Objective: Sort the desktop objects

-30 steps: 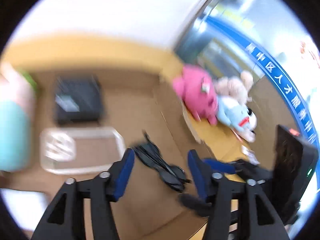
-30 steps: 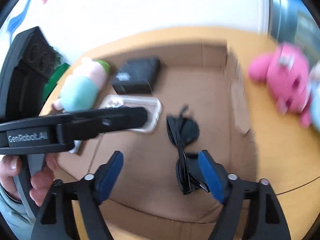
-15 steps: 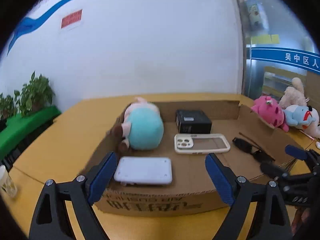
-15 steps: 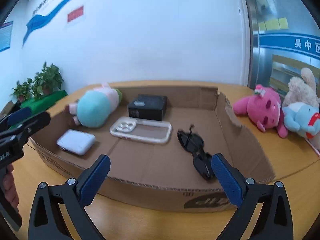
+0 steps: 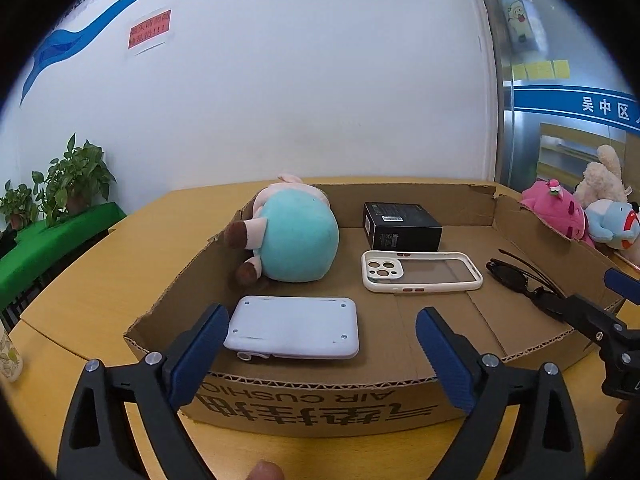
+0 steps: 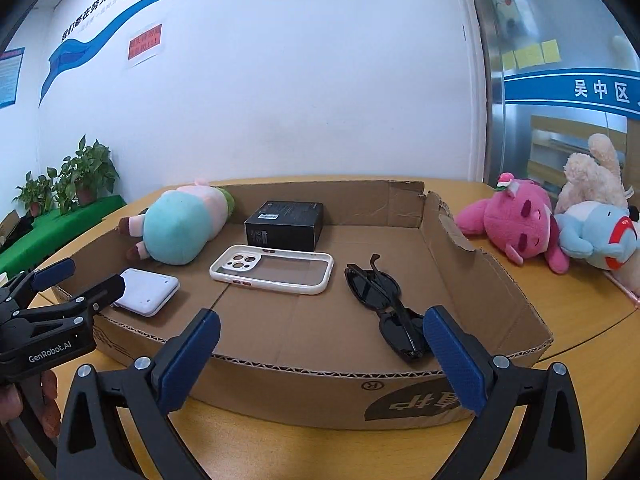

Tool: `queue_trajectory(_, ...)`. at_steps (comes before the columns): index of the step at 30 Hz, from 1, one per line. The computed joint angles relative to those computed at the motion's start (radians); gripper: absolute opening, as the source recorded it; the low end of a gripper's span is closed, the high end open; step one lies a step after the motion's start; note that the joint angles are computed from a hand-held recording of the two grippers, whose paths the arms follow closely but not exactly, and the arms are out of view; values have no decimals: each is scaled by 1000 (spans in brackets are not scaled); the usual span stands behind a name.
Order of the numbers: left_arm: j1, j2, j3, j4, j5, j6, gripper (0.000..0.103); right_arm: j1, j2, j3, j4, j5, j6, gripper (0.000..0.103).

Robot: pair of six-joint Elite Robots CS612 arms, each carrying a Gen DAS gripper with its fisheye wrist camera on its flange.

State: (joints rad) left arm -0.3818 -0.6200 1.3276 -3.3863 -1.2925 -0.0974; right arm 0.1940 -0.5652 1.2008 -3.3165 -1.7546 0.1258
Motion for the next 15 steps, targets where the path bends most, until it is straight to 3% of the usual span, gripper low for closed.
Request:
queue_trajectory(2, 1, -2, 3, 1, -12, 4, 103, 1, -1, 0, 2, -2, 0, 103)
queue_trajectory(15, 2, -2, 2, 4, -12, 1, 103, 1, 2, -5, 4, -3, -2, 103)
